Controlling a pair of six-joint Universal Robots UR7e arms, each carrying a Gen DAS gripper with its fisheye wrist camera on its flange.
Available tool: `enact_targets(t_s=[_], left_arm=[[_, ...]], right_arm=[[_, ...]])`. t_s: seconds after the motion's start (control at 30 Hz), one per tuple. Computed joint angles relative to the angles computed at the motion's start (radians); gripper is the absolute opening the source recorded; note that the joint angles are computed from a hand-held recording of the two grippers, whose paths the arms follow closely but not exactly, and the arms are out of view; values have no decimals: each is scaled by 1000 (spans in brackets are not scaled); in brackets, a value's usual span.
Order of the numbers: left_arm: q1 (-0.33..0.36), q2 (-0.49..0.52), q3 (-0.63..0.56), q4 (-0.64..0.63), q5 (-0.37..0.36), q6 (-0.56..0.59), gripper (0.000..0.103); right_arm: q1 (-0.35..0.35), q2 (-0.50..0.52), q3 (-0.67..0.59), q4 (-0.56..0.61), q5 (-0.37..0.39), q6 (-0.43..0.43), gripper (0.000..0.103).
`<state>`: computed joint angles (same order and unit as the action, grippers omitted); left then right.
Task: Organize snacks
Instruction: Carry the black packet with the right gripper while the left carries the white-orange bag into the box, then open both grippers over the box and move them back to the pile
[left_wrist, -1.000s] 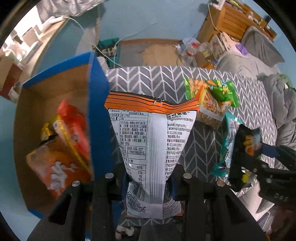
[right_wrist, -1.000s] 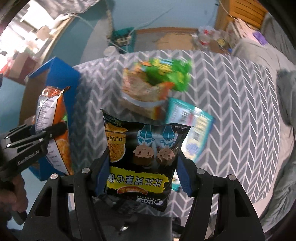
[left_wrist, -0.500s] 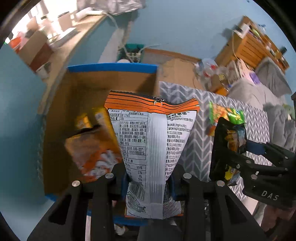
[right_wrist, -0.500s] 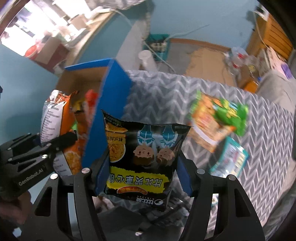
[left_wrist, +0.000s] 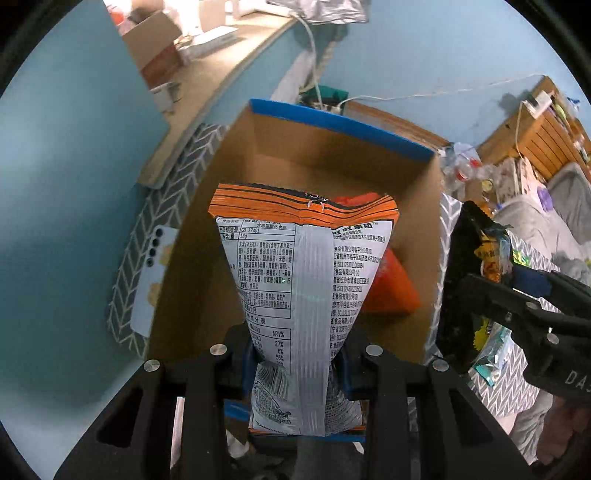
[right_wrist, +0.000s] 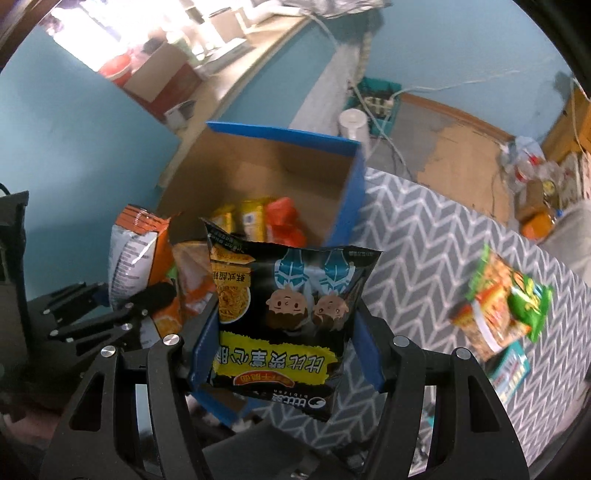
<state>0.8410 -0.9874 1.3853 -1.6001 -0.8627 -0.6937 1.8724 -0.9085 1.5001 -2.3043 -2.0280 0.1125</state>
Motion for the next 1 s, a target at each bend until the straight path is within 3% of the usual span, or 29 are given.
enact_targets(t_s=[0.53, 0.63, 0.77, 1.0], left_arm=[[53, -1, -14, 68, 19, -47, 36], [52, -3, -13, 75, 23, -61, 42], [44, -7, -11, 84, 38, -71, 57], [38, -17, -7, 72, 38, -64, 58]], right_arm=[[9, 157, -166, 98, 43, -16, 65], [11, 174, -184, 114, 25, -4, 67], [17, 172, -176, 94, 3, -4, 78], [15, 149, -157, 92, -8, 23, 78]])
